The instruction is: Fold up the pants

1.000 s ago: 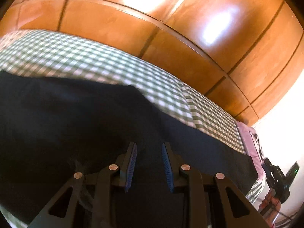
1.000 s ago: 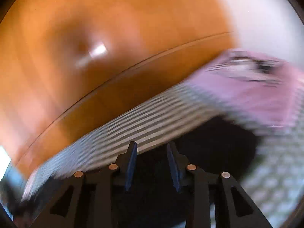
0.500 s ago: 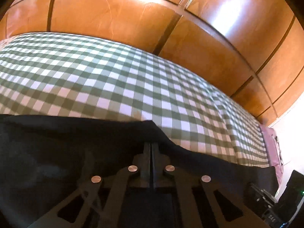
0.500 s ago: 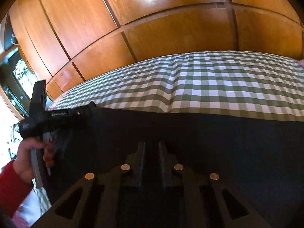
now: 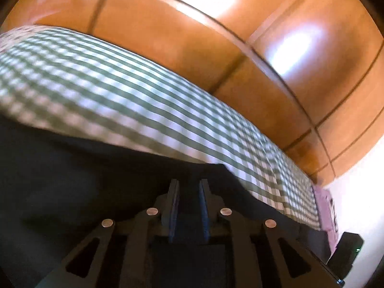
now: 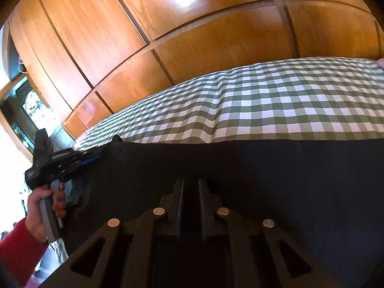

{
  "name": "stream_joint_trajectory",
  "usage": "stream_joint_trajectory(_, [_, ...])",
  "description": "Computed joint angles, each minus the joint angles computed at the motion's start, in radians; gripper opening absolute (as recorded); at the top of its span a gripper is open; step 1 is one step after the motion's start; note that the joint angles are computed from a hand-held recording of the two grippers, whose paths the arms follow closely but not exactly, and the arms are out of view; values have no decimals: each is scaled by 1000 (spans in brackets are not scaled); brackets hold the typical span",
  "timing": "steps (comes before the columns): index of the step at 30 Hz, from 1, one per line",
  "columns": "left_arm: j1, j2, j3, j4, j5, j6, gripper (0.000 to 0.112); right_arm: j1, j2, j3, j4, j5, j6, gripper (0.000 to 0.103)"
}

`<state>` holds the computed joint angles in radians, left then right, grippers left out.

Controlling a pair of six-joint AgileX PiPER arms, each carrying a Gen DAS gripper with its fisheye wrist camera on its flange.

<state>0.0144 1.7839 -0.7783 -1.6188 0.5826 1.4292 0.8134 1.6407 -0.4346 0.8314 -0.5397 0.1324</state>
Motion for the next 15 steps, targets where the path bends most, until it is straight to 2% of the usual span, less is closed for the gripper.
stream_joint_trajectory(2, [70, -38, 41, -2, -8, 43, 17, 5, -5, 3, 14, 0, -10, 10])
stream_joint_trajectory(4, [115, -84, 80, -25, -94, 117, 17, 11, -6, 0, 34, 1, -29, 10])
stream_joint_trajectory(5, [132, -94, 87, -37, -178, 161, 17, 13, -7, -1, 38, 2, -33, 10])
stream_joint_trajectory(6, [147, -86, 85, -55, -227, 201, 17, 14, -8, 0, 42, 2, -35, 10])
stream_joint_trajectory(7, [169, -74, 82, -68, -236, 236, 16, 15, -8, 0, 44, 2, -37, 10])
stream_joint_trajectory(10, [277, 22, -2, 2, -103, 146, 14, 26, -10, -5, 81, 3, -69, 10])
stream_joint_trajectory(13, [262, 30, -32, -12, -159, 104, 11, 27, -11, -7, 89, 5, -80, 10])
stream_joint_trajectory(15, [209, -6, -14, -60, -245, 131, 12, 37, -17, -5, 118, -2, -98, 11])
